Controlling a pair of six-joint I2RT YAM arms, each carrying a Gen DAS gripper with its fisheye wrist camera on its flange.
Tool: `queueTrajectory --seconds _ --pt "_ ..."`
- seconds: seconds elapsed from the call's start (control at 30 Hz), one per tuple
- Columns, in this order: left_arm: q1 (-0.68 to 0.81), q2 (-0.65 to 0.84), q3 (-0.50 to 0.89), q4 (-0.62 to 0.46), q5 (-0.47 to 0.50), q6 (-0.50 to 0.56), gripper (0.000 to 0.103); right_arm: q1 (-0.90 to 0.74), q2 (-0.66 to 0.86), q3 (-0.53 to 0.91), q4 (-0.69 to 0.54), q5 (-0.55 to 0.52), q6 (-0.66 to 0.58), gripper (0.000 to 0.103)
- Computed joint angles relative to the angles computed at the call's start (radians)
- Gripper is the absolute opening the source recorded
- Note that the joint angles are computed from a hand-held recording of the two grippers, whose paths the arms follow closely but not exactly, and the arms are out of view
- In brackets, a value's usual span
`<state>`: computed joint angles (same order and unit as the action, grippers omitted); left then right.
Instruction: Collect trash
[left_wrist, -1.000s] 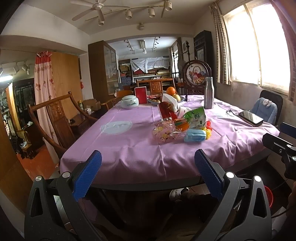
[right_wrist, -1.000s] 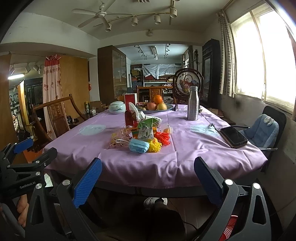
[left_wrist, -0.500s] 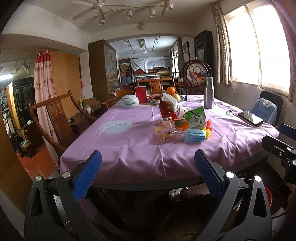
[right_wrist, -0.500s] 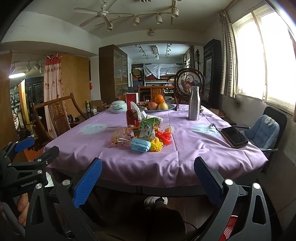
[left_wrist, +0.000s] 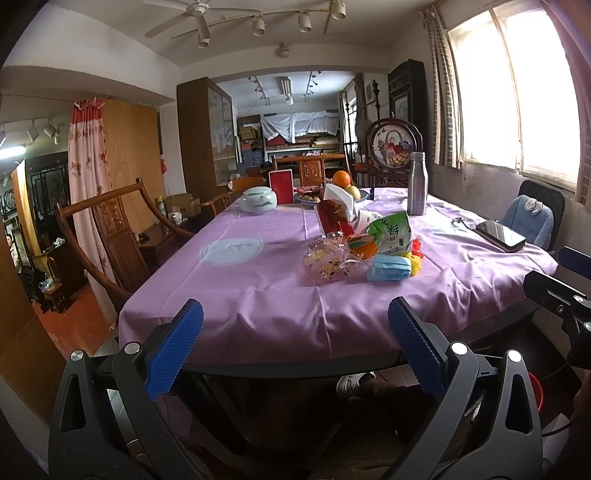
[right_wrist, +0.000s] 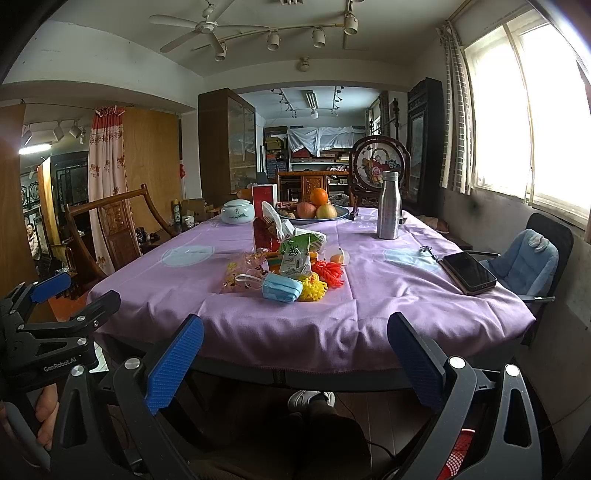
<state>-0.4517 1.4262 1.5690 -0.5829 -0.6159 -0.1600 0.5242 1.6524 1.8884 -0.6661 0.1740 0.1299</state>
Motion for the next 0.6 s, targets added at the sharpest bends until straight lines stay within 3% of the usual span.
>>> queueTrajectory --seconds 0.6 --pt "-0.007 -0.011 -0.019 0.000 -0.003 -0.010 0.096 0.004 -0.001 0.001 -0.006 0.001 0.004 0.097"
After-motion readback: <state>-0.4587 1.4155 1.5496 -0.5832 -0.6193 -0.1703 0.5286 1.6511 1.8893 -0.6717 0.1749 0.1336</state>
